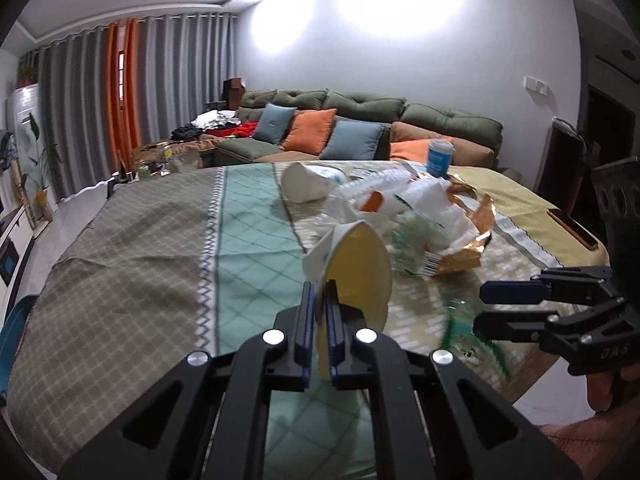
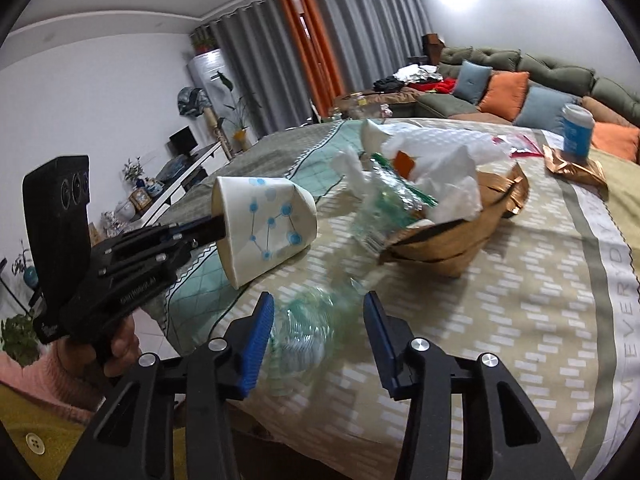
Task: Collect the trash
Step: 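Grasp the white blue-dotted paper cup with the left gripper while the right grasps the clear bottle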
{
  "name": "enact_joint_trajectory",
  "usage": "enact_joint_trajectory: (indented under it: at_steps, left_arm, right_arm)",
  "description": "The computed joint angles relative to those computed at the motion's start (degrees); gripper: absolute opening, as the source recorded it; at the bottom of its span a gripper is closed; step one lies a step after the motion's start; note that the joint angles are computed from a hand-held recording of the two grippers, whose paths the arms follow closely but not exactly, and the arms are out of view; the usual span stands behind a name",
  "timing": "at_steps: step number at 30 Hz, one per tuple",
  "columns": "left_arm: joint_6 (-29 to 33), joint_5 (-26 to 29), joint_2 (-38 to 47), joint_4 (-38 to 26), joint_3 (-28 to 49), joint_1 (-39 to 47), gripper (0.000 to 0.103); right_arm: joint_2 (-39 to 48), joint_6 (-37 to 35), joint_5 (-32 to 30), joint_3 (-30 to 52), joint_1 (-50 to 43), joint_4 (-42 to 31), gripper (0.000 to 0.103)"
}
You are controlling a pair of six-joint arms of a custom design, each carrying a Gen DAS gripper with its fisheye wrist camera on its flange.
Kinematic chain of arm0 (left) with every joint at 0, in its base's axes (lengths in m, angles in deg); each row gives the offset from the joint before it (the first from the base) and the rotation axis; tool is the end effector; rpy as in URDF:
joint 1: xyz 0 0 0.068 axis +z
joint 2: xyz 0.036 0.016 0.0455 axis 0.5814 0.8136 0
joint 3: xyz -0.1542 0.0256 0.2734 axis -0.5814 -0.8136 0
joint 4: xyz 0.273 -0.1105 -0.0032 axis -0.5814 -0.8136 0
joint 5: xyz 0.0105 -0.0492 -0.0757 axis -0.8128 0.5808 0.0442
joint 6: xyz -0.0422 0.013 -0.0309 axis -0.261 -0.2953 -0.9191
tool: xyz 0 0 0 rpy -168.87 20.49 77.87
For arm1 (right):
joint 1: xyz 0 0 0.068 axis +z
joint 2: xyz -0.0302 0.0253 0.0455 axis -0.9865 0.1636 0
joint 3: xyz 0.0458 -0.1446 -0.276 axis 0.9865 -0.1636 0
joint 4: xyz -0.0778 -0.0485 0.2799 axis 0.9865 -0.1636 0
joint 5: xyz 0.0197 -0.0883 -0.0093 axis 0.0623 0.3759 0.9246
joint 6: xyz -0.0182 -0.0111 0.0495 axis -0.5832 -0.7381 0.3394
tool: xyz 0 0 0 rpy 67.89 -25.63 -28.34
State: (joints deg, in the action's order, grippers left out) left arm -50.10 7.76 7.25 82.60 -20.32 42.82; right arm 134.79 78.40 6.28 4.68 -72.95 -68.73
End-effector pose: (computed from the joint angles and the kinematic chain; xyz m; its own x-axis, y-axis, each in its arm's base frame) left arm 0.2508 0.0136 0.2034 -0.4750 0.2215 -0.8517 0.4754 0.8790 -0.0365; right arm 0.2493 0.0461 0.1992 -0.6857 -0.0069 -0.7278 -0.3279 0.8957 0.3004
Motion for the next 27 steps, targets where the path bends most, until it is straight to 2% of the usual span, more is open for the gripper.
enact_joint_trajectory:
  at_steps: [8, 9, 12, 21, 27]
  left_arm:
    - [0.1, 4.0, -0.7, -1.1, 1.1, 7.1, 0.007]
    - [0.1, 4.4, -0.9, -1.1, 1.2, 8.0, 0.007]
    - [0.6, 5.7, -1.5, -1.2, 1.4, 10.5, 0.007]
    - [1.2, 9.2, 0.1, -1.7, 3.5, 17.0, 0.007]
    - [5.3, 17.6, 4.3, -9.9, 6.6, 20.8, 0.009]
  right_arm:
    - [6.8, 3.2, -3.1, 2.0, -1.0, 0.6, 0.046]
    - [7.1, 3.5, -3.3, 2.1, -1.0, 0.9, 0.040]
    - [7.4, 3.0, -3.2, 2.3, 0.1, 1.5, 0.033]
    - [8.5, 4.8, -3.0, 4.5, 2.8, 5.3, 0.027]
    - [10.4, 5.9, -3.2, 7.1, 4.5, 7.1, 0.027]
